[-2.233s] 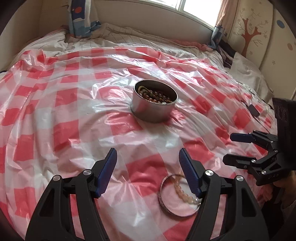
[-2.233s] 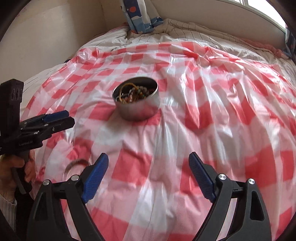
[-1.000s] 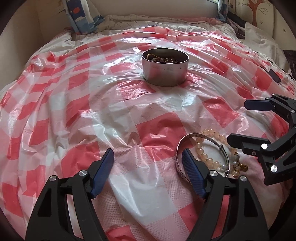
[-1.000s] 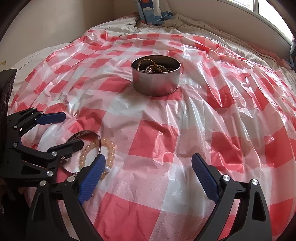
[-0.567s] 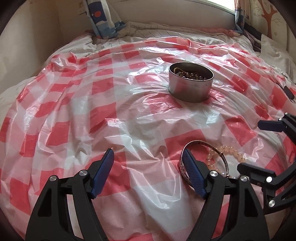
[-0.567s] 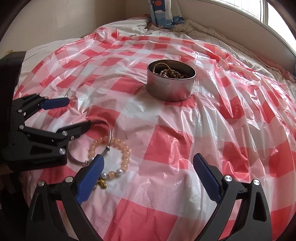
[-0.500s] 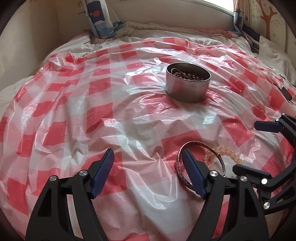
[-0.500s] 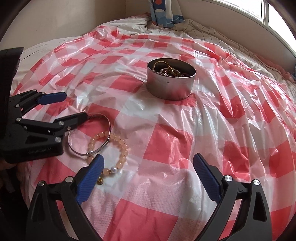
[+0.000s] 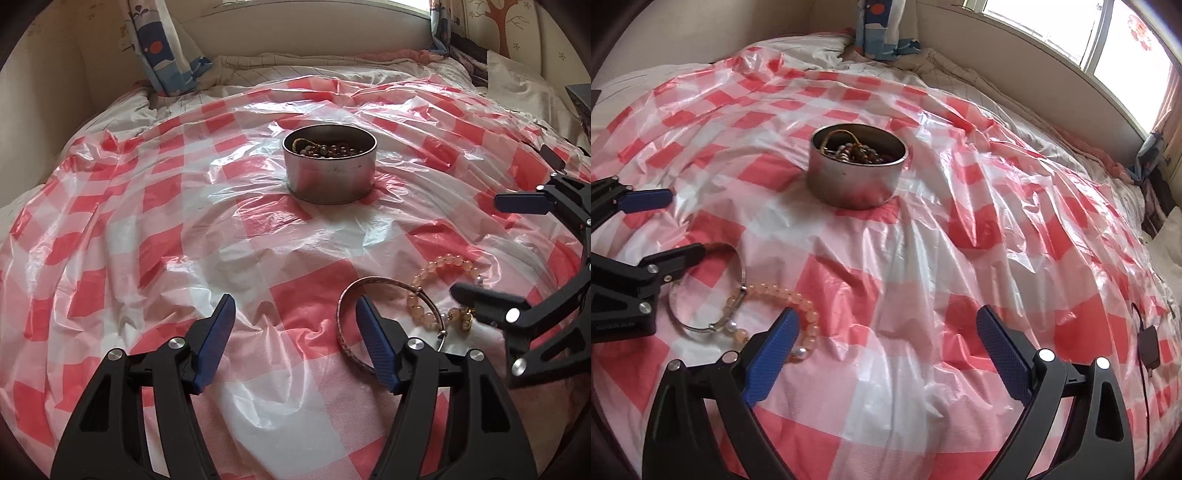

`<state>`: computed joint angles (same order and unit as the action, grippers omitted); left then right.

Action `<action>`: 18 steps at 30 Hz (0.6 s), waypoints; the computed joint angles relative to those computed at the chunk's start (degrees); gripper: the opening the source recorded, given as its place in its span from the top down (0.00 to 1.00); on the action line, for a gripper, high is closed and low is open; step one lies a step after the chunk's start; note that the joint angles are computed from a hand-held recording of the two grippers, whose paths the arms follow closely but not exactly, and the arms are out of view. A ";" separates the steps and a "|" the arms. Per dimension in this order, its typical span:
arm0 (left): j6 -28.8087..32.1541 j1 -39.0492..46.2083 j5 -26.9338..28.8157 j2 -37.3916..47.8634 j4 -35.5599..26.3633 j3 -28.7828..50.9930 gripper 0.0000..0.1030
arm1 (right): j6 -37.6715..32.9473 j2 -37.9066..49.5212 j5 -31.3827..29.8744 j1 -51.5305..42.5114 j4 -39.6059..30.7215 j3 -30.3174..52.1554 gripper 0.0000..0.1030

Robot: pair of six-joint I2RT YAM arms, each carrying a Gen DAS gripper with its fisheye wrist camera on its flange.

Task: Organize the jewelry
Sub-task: 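Grasp the silver bangle with the left tool while the right tool grasps the pearl bracelet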

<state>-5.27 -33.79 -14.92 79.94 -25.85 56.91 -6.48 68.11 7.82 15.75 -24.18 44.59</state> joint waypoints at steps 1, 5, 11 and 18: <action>0.15 -0.21 0.50 0.32 -0.17 0.10 0.50 | -0.03 0.37 -1.10 1.00 -0.32 0.12 0.10; 0.82 -0.99 3.07 2.05 -1.01 0.86 0.86 | 0.02 2.83 -3.09 2.88 -0.57 0.85 0.26; -1.25 -0.57 2.46 1.36 -0.76 0.66 0.96 | 2.57 4.97 -4.10 -2.68 -2.26 2.33 0.65; -5.17 4.48 9.94 1.63 -0.06 -0.16 0.93 | 3.62 5.23 -11.04 -6.43 -3.50 2.93 0.73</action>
<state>-10.45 -29.32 -4.98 81.56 -25.91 56.75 -2.86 73.34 -3.21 9.31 -27.68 47.51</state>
